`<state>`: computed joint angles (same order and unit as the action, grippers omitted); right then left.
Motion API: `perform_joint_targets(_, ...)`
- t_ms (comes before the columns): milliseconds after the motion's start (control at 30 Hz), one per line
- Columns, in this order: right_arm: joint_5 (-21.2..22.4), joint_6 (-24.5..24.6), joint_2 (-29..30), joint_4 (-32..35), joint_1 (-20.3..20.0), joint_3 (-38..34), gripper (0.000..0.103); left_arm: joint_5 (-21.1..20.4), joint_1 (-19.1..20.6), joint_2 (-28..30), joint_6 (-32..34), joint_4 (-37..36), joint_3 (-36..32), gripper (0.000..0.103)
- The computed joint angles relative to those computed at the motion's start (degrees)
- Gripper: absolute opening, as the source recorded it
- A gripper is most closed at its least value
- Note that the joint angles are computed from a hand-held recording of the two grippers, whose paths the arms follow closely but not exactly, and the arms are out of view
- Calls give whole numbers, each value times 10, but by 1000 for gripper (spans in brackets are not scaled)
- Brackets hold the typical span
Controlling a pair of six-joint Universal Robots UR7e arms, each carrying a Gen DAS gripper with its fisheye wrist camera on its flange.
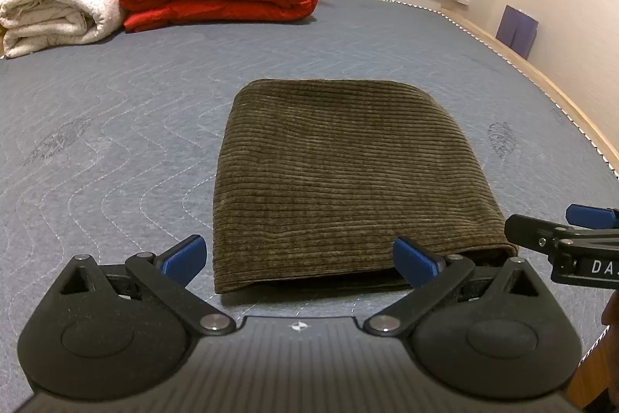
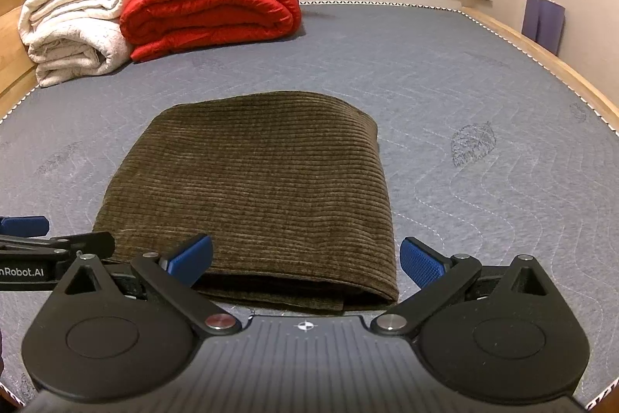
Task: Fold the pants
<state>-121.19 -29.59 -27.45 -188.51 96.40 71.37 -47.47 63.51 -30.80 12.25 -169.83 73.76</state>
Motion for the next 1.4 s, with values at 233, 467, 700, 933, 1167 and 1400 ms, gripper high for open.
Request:
perform_joint_targets(233,-2,0,2,4,0,-3,102,-3,0,1,6,-2,-1,103)
perform_joint_targets(467,-4,1,5,9,-1,-8,102,-5,1,2,10,-5,-1,103)
perform_joint_targets(700,-5,1,6,8,0,-9,102,-7,0,3,14,-7,-1,103)
perform_joint_targets(933,-5,-1,6,7,0,-8,102,-10,1,3,18,-8,0,103)
perform_joint_targets(1167,-5,0,6,7,0,-8,102,-12,1,2,20,-9,0,103)
perform_joint_targets(1400,-5,-1,7,7,0,-8,102,-13,0,2,23,-12,2,103)
